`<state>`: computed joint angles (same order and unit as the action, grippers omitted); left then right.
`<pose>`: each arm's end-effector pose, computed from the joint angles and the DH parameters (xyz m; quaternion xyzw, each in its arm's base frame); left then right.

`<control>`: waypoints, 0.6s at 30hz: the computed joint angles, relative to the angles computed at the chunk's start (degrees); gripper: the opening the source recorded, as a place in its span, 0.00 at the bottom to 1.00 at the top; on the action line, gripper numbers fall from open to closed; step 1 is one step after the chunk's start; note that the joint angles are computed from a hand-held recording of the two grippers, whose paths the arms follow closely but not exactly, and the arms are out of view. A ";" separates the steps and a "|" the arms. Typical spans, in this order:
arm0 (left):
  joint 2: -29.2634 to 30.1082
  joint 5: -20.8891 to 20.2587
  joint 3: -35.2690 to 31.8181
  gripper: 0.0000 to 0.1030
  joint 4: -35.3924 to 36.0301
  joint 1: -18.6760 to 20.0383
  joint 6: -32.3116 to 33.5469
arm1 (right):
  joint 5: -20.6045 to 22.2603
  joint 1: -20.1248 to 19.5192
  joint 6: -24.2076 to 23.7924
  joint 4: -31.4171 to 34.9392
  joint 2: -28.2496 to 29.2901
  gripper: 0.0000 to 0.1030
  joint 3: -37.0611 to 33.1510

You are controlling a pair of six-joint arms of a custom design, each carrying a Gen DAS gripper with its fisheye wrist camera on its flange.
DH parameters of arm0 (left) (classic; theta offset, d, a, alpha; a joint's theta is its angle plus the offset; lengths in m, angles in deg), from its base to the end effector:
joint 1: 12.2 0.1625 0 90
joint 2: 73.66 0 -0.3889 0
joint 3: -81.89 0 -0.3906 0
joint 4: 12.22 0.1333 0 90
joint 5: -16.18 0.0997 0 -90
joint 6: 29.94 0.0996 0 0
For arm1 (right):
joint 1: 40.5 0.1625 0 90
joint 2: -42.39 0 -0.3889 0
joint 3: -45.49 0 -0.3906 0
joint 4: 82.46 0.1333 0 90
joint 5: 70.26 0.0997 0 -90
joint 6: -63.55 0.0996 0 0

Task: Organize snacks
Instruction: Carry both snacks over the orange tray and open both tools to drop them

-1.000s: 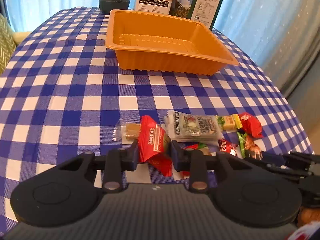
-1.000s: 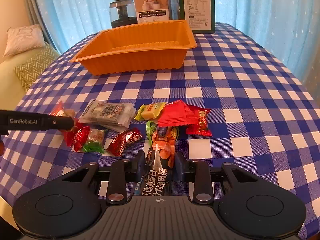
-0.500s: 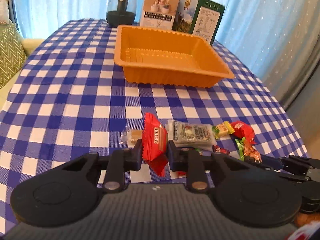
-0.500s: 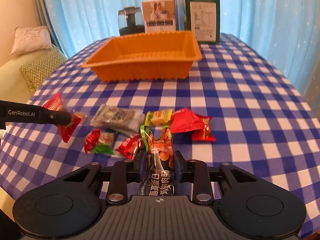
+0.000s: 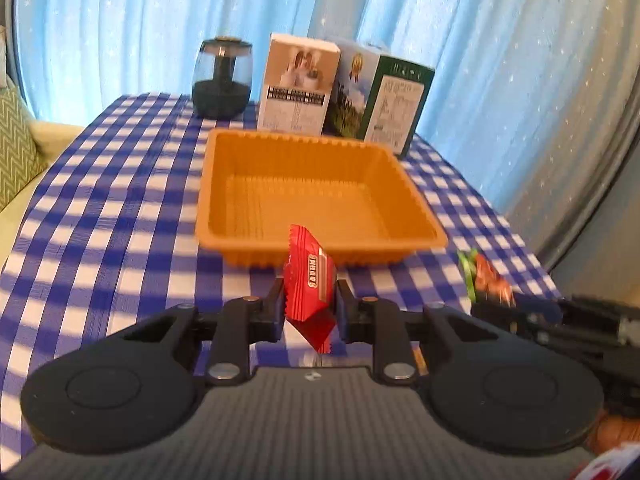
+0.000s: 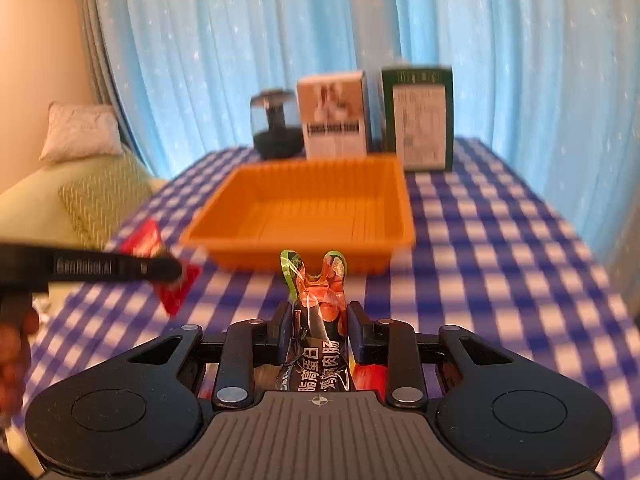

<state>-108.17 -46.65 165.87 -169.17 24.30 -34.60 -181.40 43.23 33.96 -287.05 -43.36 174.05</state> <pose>-0.4531 -0.5577 0.0314 0.3647 0.8895 -0.2419 0.1311 0.0493 -0.4428 0.3505 0.0556 -0.8017 0.5025 0.3188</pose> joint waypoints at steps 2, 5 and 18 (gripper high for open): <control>2.47 0.02 -3.48 0.21 -0.35 0.49 1.06 | 0.40 -0.31 -1.86 0.69 1.82 0.29 -3.76; 6.36 0.75 -8.93 0.21 -0.85 1.31 2.22 | 1.74 -1.31 -3.04 1.75 5.13 0.29 -9.49; 19.31 1.30 -28.28 0.23 2.54 5.29 3.08 | 4.71 -4.40 -3.55 8.40 15.23 0.29 -24.59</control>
